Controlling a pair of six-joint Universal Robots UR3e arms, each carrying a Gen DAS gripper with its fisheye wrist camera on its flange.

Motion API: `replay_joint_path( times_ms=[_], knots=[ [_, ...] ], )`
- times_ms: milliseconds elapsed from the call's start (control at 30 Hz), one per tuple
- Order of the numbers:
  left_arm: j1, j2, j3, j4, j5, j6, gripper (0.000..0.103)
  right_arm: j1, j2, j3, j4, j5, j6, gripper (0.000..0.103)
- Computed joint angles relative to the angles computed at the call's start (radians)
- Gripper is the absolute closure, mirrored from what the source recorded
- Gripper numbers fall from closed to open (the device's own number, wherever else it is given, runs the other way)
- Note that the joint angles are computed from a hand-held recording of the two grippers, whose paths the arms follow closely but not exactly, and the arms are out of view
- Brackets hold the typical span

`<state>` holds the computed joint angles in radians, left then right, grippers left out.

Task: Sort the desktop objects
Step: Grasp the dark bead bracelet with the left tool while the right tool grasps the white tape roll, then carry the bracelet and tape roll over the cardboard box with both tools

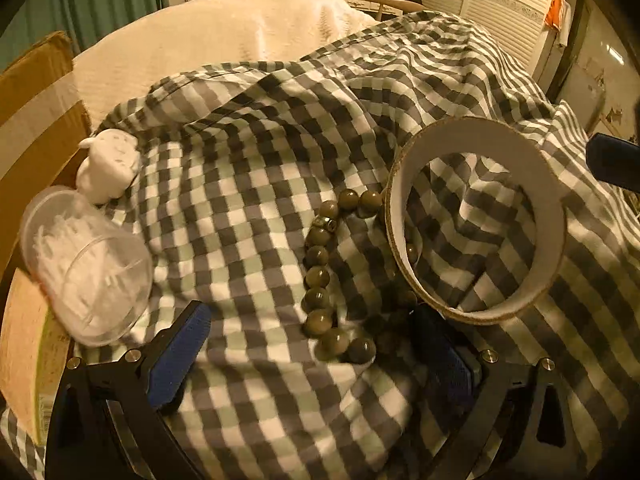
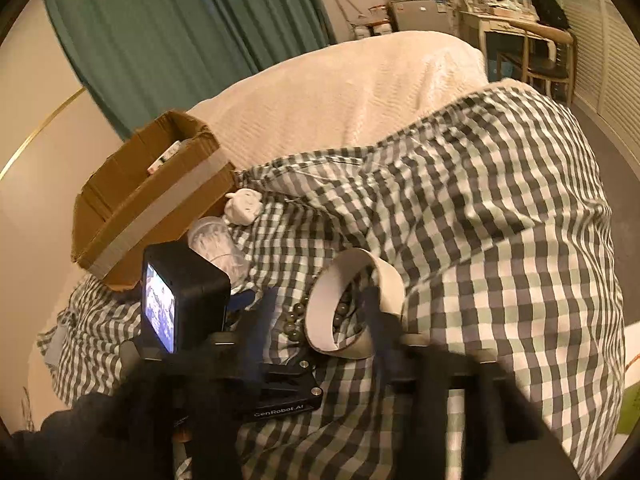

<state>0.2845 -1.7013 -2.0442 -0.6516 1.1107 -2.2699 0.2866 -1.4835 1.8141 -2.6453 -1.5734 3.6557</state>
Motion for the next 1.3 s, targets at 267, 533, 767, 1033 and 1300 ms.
replay_joint_path(
  times_ms=[267,533,767,1033,1300],
  knots=[
    [0.025,0.019,0.017,-0.113,-0.08,0.099,0.085,-0.053,-0.034,0.068,-0.023,0.052,0.021,0.048],
    [0.156,0.056,0.077,-0.375,-0.17,0.149,0.091,-0.041,0.098,-0.067,0.126,0.048,0.02,0.047],
    [0.229,0.076,0.1,-0.489,-0.195,0.177,0.092,-0.07,0.123,-0.035,0.109,0.093,0.058,0.082],
    [0.296,0.124,0.139,-0.636,-0.249,0.251,0.092,-0.055,0.06,0.048,0.018,0.085,0.093,0.098],
    [0.369,0.16,0.173,-0.812,-0.329,0.363,0.092,-0.033,0.021,0.064,-0.003,0.066,0.103,0.098]
  ],
)
